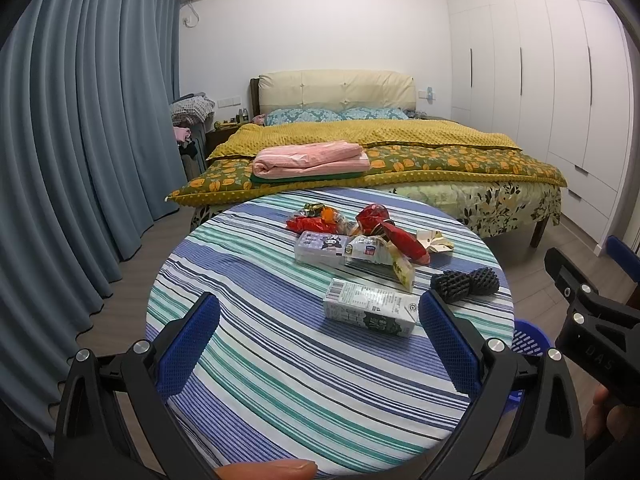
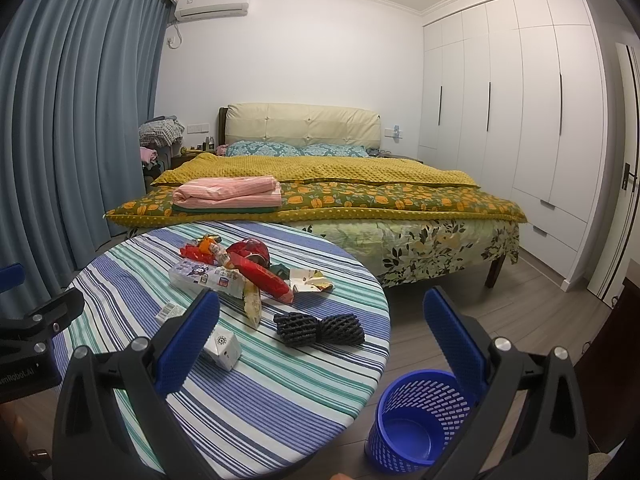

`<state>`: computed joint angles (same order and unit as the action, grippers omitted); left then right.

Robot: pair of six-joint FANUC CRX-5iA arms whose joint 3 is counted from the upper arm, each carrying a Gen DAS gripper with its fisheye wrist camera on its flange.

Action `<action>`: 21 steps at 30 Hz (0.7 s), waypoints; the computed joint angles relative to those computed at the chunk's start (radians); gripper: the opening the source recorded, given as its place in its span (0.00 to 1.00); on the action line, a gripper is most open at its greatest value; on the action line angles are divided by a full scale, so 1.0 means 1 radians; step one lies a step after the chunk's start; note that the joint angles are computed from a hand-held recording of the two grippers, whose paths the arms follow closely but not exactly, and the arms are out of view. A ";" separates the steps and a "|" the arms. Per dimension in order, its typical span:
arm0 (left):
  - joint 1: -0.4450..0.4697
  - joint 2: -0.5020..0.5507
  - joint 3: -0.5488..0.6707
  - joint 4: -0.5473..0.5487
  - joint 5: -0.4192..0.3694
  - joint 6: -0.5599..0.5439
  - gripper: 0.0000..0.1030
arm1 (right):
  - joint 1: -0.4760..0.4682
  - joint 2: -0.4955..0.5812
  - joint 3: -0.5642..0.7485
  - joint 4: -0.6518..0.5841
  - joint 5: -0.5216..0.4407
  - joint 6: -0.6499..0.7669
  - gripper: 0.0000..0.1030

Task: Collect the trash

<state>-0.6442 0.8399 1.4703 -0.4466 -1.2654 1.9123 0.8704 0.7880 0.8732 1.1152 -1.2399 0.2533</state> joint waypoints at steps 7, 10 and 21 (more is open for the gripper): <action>-0.001 -0.007 -0.013 -0.001 0.005 0.003 0.96 | 0.000 0.003 0.005 -0.002 -0.001 0.003 0.96; 0.000 0.003 0.007 0.001 -0.004 -0.002 0.96 | 0.000 0.003 0.006 -0.001 -0.002 0.003 0.96; -0.004 -0.020 -0.044 -0.004 0.015 0.013 0.96 | 0.000 0.004 0.008 -0.002 -0.003 0.004 0.96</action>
<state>-0.6482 0.8199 1.4268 -0.4502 -1.2507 1.9254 0.8701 0.7923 0.8808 1.1129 -1.2425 0.2576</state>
